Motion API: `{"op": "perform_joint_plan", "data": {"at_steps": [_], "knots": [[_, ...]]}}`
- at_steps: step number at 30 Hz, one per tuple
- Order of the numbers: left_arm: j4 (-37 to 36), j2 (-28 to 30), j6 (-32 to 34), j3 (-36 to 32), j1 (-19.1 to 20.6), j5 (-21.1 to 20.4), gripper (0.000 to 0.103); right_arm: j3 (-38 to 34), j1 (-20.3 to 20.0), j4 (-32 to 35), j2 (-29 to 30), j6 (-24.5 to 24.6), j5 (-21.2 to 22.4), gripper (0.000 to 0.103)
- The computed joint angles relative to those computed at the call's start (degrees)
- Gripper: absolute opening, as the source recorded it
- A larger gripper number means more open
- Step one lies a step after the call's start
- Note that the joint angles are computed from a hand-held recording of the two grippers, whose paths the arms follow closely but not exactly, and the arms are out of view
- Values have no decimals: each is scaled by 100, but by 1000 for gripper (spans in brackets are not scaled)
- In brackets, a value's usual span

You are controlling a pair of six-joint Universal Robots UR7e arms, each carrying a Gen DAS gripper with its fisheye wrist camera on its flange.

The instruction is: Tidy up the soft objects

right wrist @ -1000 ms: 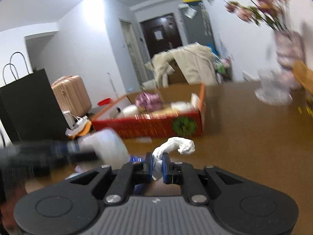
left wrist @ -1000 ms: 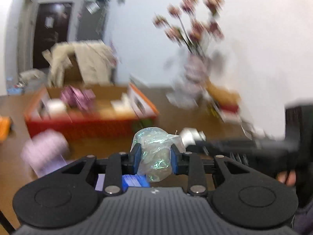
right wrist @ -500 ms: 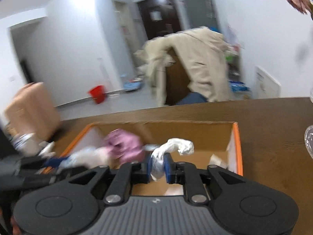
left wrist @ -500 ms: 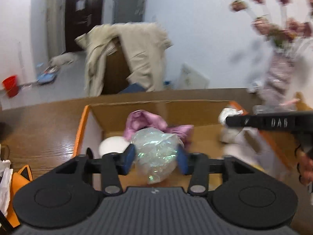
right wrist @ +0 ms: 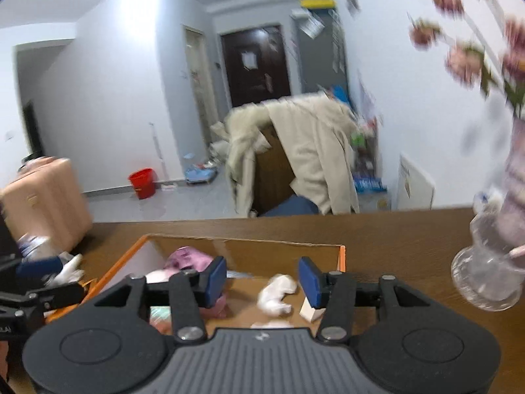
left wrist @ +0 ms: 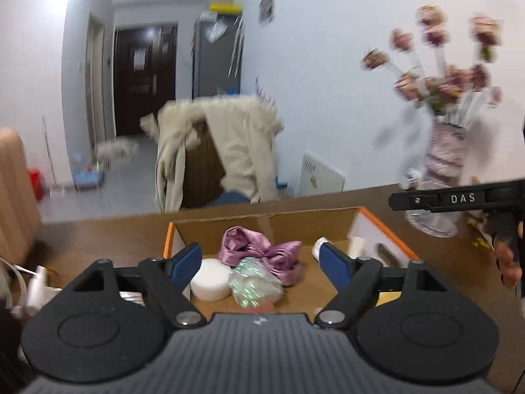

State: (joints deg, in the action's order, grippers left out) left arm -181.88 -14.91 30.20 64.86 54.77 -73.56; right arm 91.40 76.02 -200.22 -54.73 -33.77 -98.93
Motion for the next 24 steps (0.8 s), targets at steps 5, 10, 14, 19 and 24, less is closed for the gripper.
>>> {"op": "perform_joint_plan", "data": {"at_steps": [5,10,14,19,24], "knots": [[-1549,-979,-16,2191,-195,-360,89,1831,134,-1192,-754,-451,351,55],[-3064,-1515,-198,3775,-180,-512,98,3084,255,-3599,-453,-902,420,64],[-3848,-1702,-36,4706,-67,-566,99,3764,224,-5304,273,-939,393,69],[-4172,-1808,104,5388,94,-611,99,4052,59,-7172,1653,-781,334,71],[-4179,-1907,175,5582,224,-718,100,4093,151,-7441,2098,-882,67,71]]}}
